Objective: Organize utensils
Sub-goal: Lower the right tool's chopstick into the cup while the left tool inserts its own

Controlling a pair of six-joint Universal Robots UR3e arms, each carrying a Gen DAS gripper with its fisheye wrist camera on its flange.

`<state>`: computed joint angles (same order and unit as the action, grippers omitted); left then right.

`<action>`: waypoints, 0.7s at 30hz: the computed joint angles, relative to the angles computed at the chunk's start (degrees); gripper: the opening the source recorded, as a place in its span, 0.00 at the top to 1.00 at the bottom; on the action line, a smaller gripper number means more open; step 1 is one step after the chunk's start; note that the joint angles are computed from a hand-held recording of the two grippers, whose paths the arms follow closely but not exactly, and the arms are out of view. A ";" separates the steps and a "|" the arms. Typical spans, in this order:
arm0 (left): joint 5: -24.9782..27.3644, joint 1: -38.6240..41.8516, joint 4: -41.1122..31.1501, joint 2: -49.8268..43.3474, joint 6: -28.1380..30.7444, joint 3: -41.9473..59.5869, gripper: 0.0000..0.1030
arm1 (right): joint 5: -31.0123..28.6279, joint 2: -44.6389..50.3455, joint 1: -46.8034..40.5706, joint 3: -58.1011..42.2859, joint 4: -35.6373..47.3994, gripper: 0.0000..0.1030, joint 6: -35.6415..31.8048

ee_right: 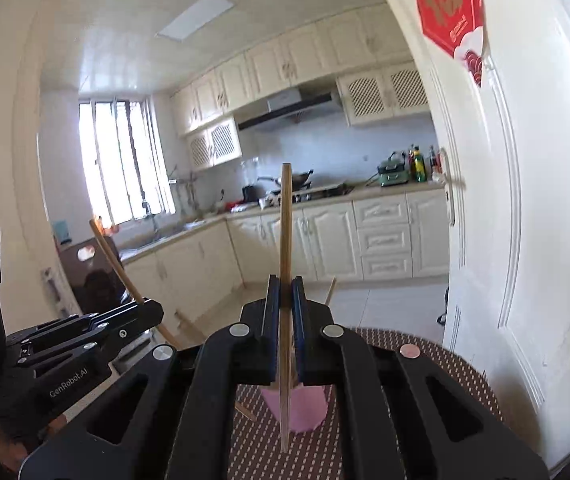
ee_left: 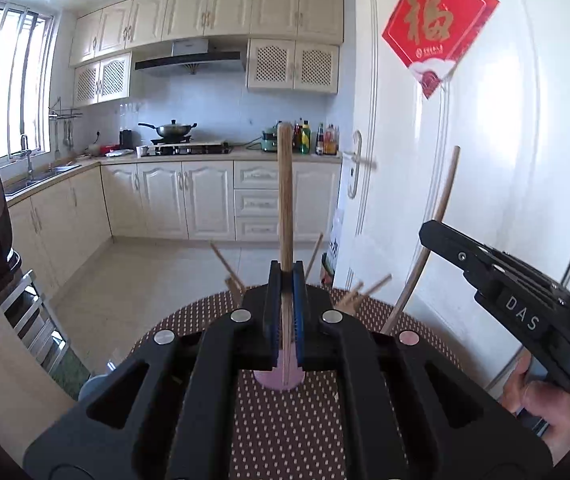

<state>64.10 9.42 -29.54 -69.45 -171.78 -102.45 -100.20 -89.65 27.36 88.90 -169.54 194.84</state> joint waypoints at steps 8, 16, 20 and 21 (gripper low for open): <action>2.28 -2.32 6.33 -6.90 -4.47 5.02 0.94 | -1.51 3.07 -1.44 -1.55 -5.84 0.95 -1.20; 4.81 -4.18 10.23 -13.18 -6.21 6.88 0.94 | -2.81 7.00 -1.58 -3.32 -10.74 0.95 -1.19; 4.36 -3.68 10.79 -14.15 -5.52 5.92 0.94 | -2.81 8.78 -1.63 -4.33 -11.98 0.95 -0.86; 4.48 -3.77 10.45 -14.32 -5.24 5.97 0.94 | -2.98 9.24 -1.52 -4.72 -12.05 0.95 -0.71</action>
<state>68.58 5.65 -19.09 -83.77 -177.02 -96.48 -103.18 -80.40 25.83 84.18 -181.59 194.13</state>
